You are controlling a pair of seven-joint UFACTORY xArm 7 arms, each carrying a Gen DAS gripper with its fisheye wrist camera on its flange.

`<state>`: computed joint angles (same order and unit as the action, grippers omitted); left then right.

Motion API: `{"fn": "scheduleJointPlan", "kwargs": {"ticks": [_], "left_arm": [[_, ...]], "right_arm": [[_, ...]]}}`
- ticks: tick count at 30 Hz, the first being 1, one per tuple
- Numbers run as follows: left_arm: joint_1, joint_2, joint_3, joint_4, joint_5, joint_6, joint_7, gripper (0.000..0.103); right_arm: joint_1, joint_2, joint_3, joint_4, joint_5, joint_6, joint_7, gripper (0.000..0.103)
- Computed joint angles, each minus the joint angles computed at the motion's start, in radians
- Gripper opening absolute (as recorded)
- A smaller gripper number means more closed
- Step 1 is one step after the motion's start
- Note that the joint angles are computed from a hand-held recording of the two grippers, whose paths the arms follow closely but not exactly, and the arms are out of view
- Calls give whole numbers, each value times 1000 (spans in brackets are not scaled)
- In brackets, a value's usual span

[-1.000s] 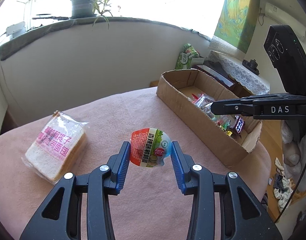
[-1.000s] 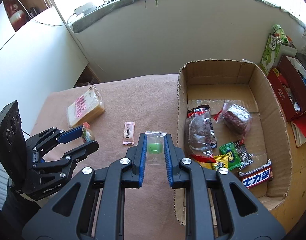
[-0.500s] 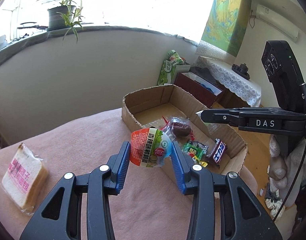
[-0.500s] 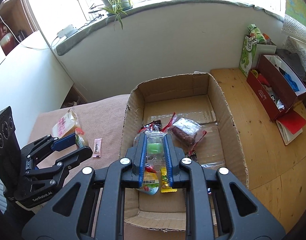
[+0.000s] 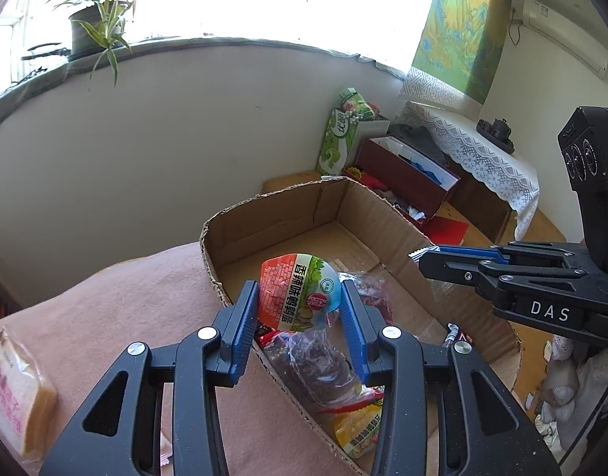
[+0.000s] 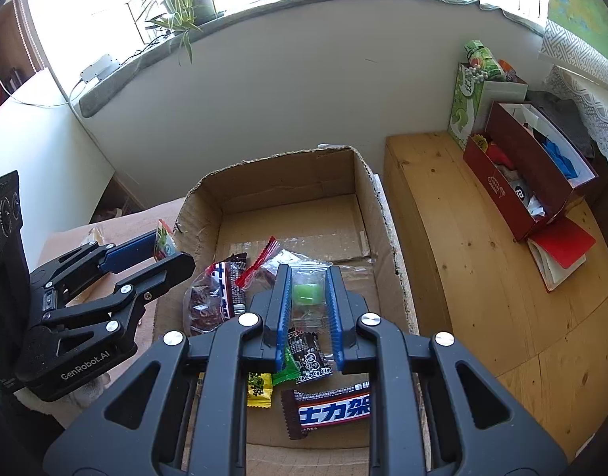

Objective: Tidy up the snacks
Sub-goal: 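Carry the green-cube bag and egg candy over the box with both grippers, then open both grippers to drop the two candies into the box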

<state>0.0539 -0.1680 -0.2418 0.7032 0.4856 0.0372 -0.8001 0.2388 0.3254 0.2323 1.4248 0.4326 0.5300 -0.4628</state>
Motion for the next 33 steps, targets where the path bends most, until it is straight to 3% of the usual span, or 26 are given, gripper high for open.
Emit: {"fn": "scheduleJointPlan", "kwargs": {"ticks": [5, 13, 25, 26, 29, 30, 33], "left_arm": [[-1, 27, -6, 31, 36, 17, -39, 39], [-58, 43, 41, 51, 26, 35, -27, 41], [-75, 35, 52, 58, 40, 45, -44, 50], [-77, 36, 54, 59, 35, 47, -40, 50], [-70, 31, 49, 58, 43, 47, -50, 55], [-72, 29, 52, 56, 38, 45, -47, 55], [-68, 15, 48, 46, 33, 42, -47, 55]], "right_arm": [[-5, 44, -5, 41, -14, 17, 5, 18], [-8, 66, -4, 51, -36, 21, 16, 18], [5, 53, -6, 28, -71, 6, 31, 18], [7, 52, -9, 26, -77, 5, 36, 21], [16, 37, -15, 3, -99, -20, 49, 50], [17, 32, -15, -6, -104, -30, 48, 56], [16, 21, -16, -17, -114, -37, 54, 56]]}}
